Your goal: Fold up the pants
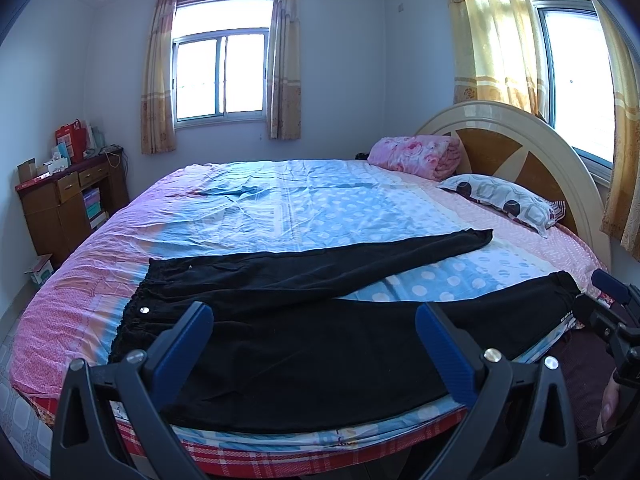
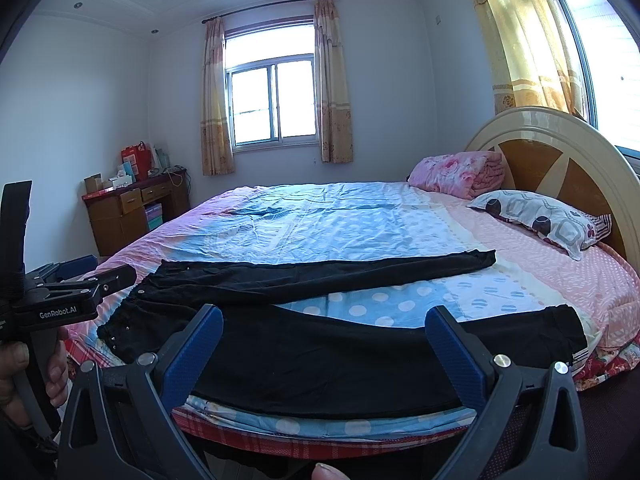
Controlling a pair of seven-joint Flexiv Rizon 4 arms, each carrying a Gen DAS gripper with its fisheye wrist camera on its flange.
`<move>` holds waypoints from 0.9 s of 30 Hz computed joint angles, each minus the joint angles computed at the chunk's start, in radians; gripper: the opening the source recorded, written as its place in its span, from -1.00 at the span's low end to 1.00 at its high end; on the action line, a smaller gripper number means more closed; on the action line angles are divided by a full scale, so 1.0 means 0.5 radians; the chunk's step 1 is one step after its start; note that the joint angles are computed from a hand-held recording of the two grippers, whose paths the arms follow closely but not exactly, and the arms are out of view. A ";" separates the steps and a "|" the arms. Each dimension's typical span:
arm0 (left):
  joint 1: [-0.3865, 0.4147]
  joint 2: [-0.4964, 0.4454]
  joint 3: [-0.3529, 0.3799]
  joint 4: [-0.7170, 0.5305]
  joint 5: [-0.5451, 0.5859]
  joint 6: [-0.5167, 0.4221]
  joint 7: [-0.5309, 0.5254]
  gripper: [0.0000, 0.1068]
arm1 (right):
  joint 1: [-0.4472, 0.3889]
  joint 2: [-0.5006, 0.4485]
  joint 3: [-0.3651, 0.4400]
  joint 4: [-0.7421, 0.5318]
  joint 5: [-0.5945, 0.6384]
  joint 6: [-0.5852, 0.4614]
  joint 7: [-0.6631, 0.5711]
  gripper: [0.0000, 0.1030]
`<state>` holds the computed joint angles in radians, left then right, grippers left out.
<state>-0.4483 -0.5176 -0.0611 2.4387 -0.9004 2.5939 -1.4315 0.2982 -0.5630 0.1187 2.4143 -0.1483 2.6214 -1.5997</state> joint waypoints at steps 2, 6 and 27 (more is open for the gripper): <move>0.004 -0.002 0.001 0.004 0.009 -0.001 -0.008 0.93 | -0.001 -0.003 0.001 -0.001 0.000 0.002 0.002 0.98; 0.016 -0.007 0.006 0.015 0.031 -0.006 -0.030 0.93 | -0.003 0.001 -0.002 -0.002 -0.006 -0.015 0.001 0.98; 0.145 -0.120 0.044 -0.066 0.181 -0.251 -0.055 0.93 | 0.117 -0.113 -0.061 -0.113 0.156 -0.102 -0.117 0.98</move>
